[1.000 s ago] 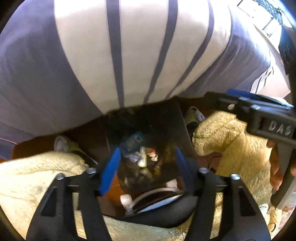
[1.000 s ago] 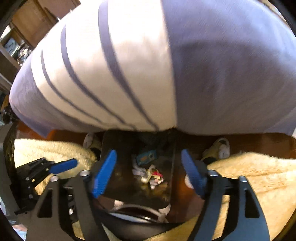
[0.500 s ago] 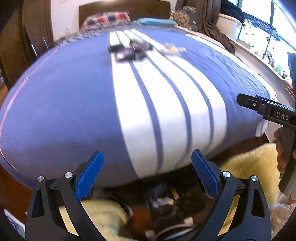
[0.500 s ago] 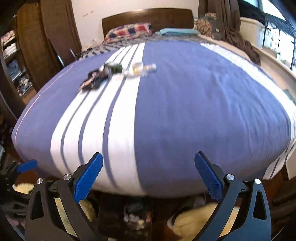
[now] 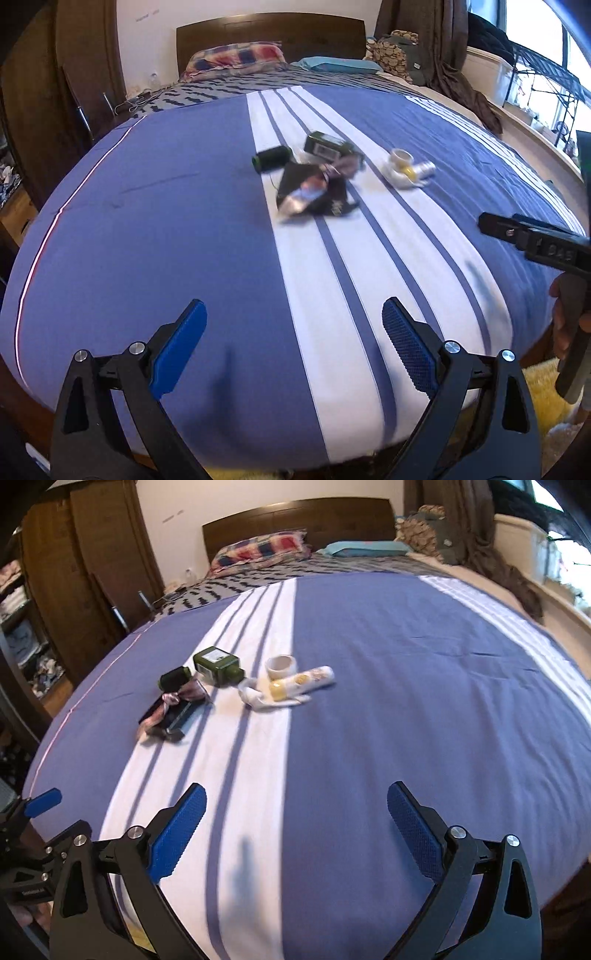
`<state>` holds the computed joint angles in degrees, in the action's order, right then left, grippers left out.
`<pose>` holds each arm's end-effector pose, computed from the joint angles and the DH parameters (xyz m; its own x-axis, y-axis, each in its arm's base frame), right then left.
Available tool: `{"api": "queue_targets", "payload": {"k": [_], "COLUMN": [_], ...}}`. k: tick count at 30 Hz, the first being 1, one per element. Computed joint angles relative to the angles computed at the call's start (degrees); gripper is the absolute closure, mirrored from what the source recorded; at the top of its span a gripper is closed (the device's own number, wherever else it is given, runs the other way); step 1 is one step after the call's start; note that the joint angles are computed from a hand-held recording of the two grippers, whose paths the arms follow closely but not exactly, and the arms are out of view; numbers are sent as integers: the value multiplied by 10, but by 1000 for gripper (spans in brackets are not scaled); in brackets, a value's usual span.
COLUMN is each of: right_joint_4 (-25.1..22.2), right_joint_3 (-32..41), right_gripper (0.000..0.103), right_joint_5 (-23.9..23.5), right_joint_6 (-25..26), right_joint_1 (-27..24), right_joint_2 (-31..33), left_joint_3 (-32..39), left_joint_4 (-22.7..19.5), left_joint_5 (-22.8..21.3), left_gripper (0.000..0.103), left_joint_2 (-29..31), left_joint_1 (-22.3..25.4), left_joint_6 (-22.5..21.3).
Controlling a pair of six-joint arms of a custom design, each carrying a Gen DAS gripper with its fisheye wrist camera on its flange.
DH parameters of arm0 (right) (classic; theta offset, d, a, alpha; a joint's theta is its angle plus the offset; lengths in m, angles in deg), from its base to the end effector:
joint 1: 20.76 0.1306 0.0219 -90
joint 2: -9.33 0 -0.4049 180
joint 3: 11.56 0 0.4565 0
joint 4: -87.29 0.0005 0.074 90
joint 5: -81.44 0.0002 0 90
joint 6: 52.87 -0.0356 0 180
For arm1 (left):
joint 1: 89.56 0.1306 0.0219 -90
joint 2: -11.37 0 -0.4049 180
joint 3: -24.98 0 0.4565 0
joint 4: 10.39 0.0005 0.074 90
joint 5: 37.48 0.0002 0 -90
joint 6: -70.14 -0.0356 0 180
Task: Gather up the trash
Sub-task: 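Grasp the ribbon with left tool while right tool grasps the white tissue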
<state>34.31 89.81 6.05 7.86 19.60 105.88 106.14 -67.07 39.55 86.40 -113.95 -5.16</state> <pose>0.4596 0.3782 0.4903 -0.7389 -0.0071 -0.6738 -0.1572 0.9741 0.1622 0.4039 -0.1749 0.4864 -0.7494 0.0683 -0.6586 0.0851 0.9963 0.0064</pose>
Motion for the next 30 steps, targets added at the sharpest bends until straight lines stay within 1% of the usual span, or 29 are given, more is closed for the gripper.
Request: {"api": "queue_targets", "payload": {"k": [2,5,7,11,14,15,16,17,18,19,20,21,22,23,24,25,28,30], "right_joint_4": [-3,0,1,-7,-27,-36,-47,-57,-62,-66,-67,-64,-62,-59,-54,-49,-29,-18], "right_joint_3": [28,65,88,134,167,178,188,198,205,208,208,204,202,194,184,176,141,118], "right_gripper": [32,43,46,48,49,49,53,62,67,77,83,83,84,84,84,84,85,85], "right_joint_5": [-12,-21,-26,-32,-16,-19,-28,-34,-33,-32,-35,-44,-48,-48,-51,-55,-82,-82], "right_joint_6": [15,39,52,80,89,90,88,88,88,89,89,89,88,88,87,84,73,71], "right_joint_1": [-4,-8,-9,-10,-12,-15,-18,-21,-22,-23,-26,-28,-30,-31,-33,-34,-41,-42], "right_joint_2": [28,64,84,123,150,159,168,176,182,185,185,181,178,172,163,157,128,109], "left_joint_3": [14,31,43,69,84,86,91,98,102,109,114,122,127,137,142,147,163,171], "left_joint_4": [4,10,14,21,20,21,21,22,23,24,26,27,27,26,26,25,24,25], "left_joint_5": [6,14,18,30,34,37,41,46,48,52,55,62,66,72,71,71,79,83], "left_gripper": [12,12,12,13,15,15,17,18,19,21,23,24,28,35,39,45,54,59], "left_joint_2": [16,34,48,76,92,95,101,109,114,122,128,137,143,155,161,168,188,198], "left_joint_1": [10,22,28,41,49,50,51,51,50,49,48,47,46,44,42,41,40,40], "left_joint_6": [-8,-17,-23,-34,-33,-33,-33,-37,-40,-44,-47,-50,-52,-56,-57,-59,-63,-64]}}
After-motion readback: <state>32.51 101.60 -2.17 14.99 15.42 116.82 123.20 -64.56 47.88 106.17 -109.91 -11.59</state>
